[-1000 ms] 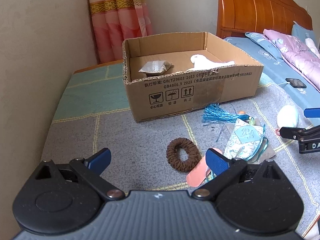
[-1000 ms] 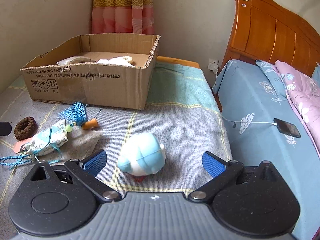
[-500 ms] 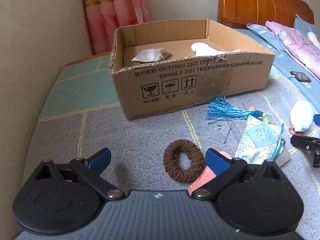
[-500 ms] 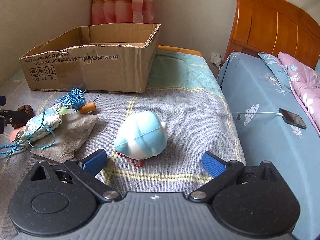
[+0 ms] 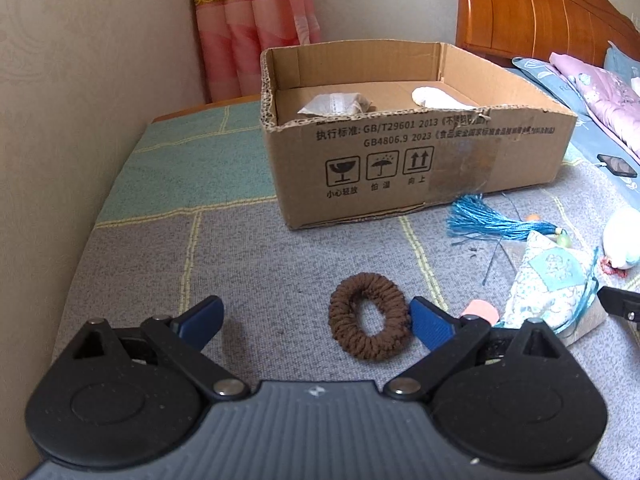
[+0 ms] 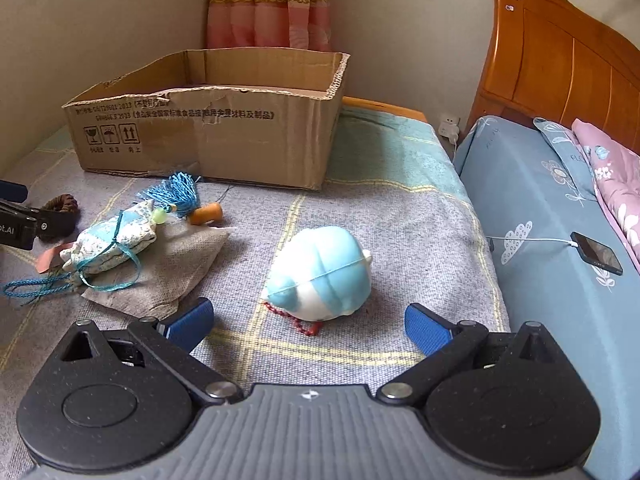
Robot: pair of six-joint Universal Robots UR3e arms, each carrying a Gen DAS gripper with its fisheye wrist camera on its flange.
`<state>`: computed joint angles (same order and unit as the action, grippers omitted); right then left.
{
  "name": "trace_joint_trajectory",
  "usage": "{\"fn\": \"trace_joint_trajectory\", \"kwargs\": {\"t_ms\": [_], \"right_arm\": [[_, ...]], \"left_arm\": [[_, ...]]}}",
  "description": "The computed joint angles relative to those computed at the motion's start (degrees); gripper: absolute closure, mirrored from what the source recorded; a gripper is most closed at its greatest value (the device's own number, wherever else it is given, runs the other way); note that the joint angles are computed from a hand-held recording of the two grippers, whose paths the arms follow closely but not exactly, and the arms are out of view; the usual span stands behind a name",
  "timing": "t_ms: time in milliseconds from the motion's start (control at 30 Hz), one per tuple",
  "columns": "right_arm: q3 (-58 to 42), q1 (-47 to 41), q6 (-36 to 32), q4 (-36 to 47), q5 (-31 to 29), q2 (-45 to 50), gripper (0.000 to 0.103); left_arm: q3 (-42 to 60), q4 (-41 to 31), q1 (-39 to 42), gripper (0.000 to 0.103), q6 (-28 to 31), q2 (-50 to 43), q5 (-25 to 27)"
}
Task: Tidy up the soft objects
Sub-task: 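Move the right tool to the blue-white ball toy while the left approaches the brown scrunchie, then close the left tool on the brown scrunchie while the right grasps the ball toy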
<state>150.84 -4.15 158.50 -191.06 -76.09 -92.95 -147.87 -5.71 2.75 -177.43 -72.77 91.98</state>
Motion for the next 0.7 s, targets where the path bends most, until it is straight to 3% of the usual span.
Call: {"fn": "trace_joint_trajectory", "kwargs": {"t_ms": [133,333,400,700], "right_arm": [[-0.94,-0.39,0.23,1.91,1.54,0.21,0.000],[0.61,-1.28,-0.30,-1.21,2.77,1.05,0.000],[1.30,-1.22,-0.02,-3.55,2.81,2.04,0.000],[0.09,0.35,0.96,-3.82,1.71,3.18,0.000]], "left_arm": [[0.38,-2.72,-0.41,0.035,-0.58,2.34,-1.47],[2.73,-6.03,-2.89,0.057,-2.46,2.52,-0.92],[3.26,-6.72,-2.83,0.061,-3.04,2.36,-1.42],[3.59,-5.52,-3.96,0.062,-4.30,1.01,-0.19]]}}
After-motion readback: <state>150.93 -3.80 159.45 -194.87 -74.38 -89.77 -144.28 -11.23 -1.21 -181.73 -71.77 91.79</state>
